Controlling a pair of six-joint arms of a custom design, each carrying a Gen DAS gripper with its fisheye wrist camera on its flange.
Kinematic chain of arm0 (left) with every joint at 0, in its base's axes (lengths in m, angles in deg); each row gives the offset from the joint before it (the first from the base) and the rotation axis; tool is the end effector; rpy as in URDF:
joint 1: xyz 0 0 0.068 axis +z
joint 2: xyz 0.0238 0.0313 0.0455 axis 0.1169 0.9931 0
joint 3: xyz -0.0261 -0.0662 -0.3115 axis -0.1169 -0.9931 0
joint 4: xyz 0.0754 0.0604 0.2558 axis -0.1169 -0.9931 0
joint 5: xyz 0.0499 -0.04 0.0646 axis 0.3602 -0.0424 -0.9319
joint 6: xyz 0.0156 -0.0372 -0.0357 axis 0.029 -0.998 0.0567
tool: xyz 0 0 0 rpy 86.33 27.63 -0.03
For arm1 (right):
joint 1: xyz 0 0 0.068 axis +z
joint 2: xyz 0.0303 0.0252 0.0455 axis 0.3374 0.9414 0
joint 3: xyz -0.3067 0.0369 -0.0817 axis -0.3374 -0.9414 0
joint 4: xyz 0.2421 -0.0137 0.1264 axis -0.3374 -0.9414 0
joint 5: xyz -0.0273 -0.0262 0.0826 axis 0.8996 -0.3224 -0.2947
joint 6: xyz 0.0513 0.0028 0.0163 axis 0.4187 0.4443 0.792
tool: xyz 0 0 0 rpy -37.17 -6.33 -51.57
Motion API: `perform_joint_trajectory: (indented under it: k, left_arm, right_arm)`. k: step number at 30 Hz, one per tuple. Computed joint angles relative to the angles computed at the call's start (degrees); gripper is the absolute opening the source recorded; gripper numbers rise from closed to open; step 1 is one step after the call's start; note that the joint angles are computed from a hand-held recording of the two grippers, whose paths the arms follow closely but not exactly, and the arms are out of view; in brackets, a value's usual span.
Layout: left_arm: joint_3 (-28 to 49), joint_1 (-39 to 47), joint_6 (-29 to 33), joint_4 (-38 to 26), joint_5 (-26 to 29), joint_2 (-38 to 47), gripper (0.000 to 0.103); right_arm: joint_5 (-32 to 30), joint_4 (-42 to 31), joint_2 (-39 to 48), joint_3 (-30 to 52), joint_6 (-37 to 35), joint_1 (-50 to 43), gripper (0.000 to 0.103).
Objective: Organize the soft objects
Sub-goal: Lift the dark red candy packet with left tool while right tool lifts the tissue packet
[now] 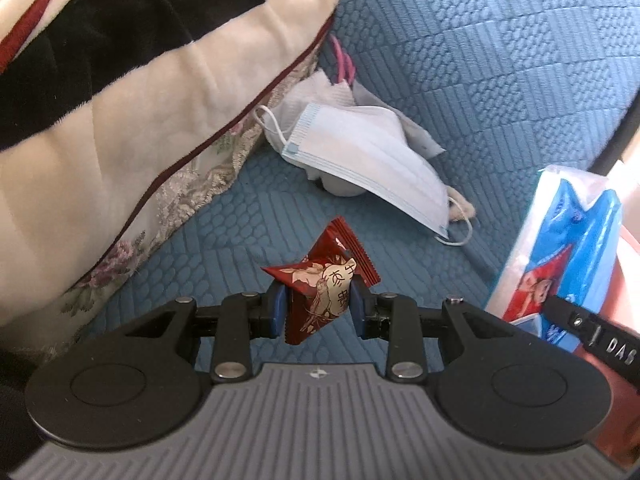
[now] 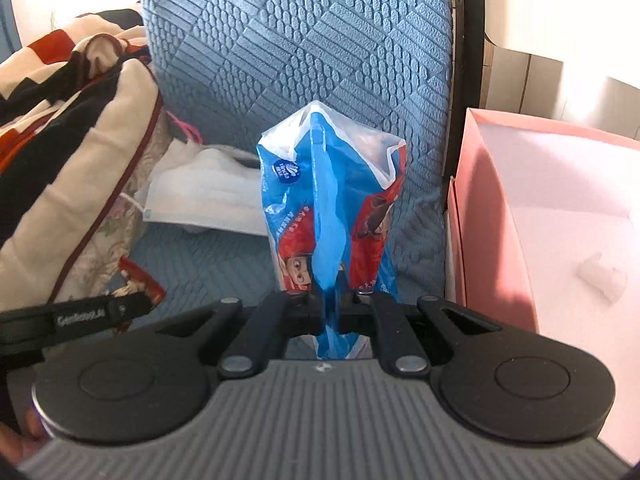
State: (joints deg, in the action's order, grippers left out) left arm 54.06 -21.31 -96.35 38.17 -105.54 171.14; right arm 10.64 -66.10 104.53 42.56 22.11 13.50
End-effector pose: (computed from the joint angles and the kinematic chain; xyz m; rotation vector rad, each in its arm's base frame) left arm 0.2221 -0.1015 0.1575 -0.7210 2.3403 -0.0726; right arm 0.2980 -0.0181 0.1921 -0.3914 2.4227 0.3409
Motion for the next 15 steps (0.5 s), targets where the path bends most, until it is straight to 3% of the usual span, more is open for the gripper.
perform_joint_trajectory:
  k: [15]
  left_arm:
    - [-0.51, -3.89, 3.77, -4.03, -1.69, -5.9, 0.037]
  right_arm:
    - [-2.69, -9.64, -8.48, -3.55, -4.0, -6.02, 0.008]
